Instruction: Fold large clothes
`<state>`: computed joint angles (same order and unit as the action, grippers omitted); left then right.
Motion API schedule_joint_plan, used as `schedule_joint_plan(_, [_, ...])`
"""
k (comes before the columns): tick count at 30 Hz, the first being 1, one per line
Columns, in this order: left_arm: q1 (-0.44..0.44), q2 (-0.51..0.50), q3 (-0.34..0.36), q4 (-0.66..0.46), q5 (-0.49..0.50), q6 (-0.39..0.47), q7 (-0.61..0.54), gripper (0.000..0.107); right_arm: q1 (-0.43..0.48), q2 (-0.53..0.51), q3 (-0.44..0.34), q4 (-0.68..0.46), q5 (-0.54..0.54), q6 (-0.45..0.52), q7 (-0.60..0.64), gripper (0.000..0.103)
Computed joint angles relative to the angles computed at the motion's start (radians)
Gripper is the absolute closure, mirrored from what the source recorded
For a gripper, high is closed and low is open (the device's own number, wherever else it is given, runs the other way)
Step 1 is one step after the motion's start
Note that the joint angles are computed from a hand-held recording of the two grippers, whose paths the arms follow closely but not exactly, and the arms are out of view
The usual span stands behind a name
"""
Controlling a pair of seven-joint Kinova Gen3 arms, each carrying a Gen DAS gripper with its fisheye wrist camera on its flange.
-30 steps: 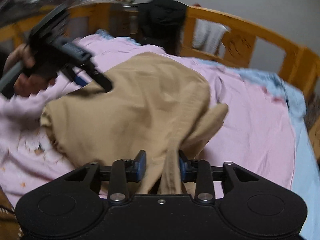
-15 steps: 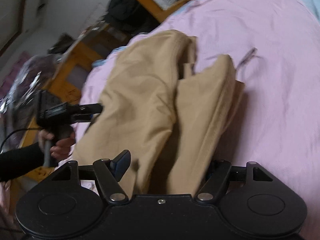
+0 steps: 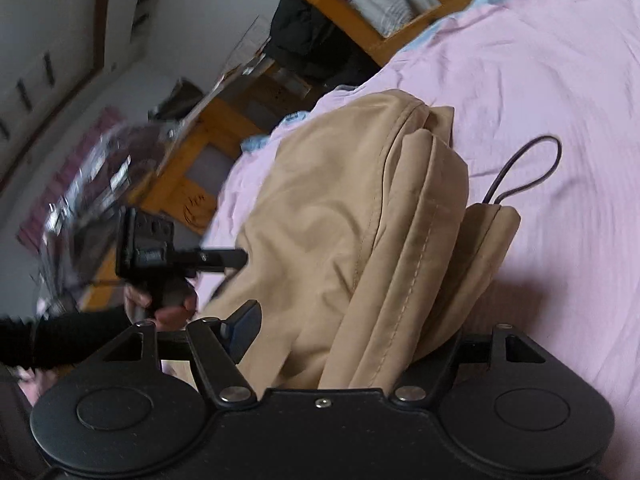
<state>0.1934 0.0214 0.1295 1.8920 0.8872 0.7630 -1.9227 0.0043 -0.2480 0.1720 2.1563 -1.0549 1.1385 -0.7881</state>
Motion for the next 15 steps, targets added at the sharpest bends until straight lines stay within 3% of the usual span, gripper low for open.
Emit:
schedule_joint_plan(3, [0.006,0.007,0.006,-0.007,-0.013,-0.013,0.011,0.007,0.012,0.006,-0.004,-0.005,0.029,-0.002,-0.058,0.035])
schedule_joint_plan(8, [0.004,0.002,0.004,-0.004,-0.013,-0.005,-0.017,0.007,0.021,-0.053,0.005,-0.012,0.115,-0.010,-0.109,0.031])
schedule_joint_plan(12, [0.007,0.009,0.007,-0.009,-0.013,-0.011,-0.017,0.007,0.003,-0.007,0.053,-0.030,0.077,-0.004,-0.065,0.026])
schedule_joint_plan(15, [0.007,0.010,0.008,-0.009,-0.010,-0.014,-0.013,0.006,-0.004,0.068,0.031,-0.048,0.021,-0.015,-0.009,0.023])
